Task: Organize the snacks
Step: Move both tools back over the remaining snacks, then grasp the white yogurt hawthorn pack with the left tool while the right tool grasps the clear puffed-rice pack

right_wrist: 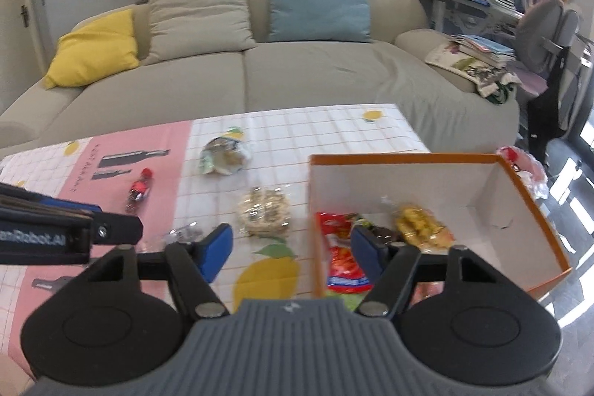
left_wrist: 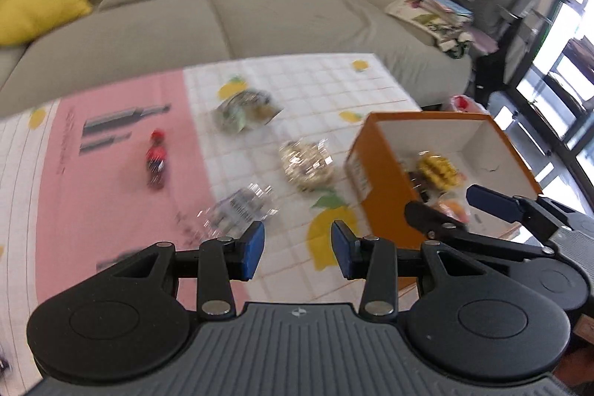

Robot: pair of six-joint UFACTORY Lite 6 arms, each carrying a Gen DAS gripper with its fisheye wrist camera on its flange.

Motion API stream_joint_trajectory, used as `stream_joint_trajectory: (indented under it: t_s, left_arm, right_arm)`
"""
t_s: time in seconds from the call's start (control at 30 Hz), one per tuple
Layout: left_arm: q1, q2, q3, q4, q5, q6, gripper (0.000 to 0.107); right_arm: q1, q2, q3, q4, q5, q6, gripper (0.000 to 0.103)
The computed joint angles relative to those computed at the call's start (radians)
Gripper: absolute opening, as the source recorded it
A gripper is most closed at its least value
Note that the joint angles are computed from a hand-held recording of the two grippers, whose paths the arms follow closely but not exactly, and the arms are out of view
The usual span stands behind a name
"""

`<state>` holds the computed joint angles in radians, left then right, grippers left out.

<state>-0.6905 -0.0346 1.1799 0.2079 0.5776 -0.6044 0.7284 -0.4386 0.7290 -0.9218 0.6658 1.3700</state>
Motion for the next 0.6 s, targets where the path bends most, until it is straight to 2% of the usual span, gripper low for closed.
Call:
stream_joint_trajectory:
  t_s: [0.1,0.17,0.3,0.43,0.6]
  left_arm:
    - [0.059,-0.045,-0.092,-0.068,-0.047,0.052,0.048]
    - [0.094,-0.069,-0.143,-0.105,-0.078,0.093,0.048]
    - [0.159,-0.088,-0.217,-0.191,-0.127,0.189,0.048]
    - [0.217,-0.048,-0.243,-0.309,-0.182,0.335,0.048]
    - [0.261,0.067,-0.200,-0.440,-0.250,0.610,0.059]
  right_arm:
    - [0.068,0.042,0.000,-0.064,-0.008,0.075,0.064]
    - [0.091,0.080,0.007,-0.093,-0.027,0.105,0.056]
    - [0.104,0.175,0.024,-0.145,-0.082,0.158,0.054]
    - [0.087,0.277,0.039,-0.218,-0.141,0.204,0.052]
    - [0.023,0.437,0.111,-0.327,-0.231,0.230,0.051]
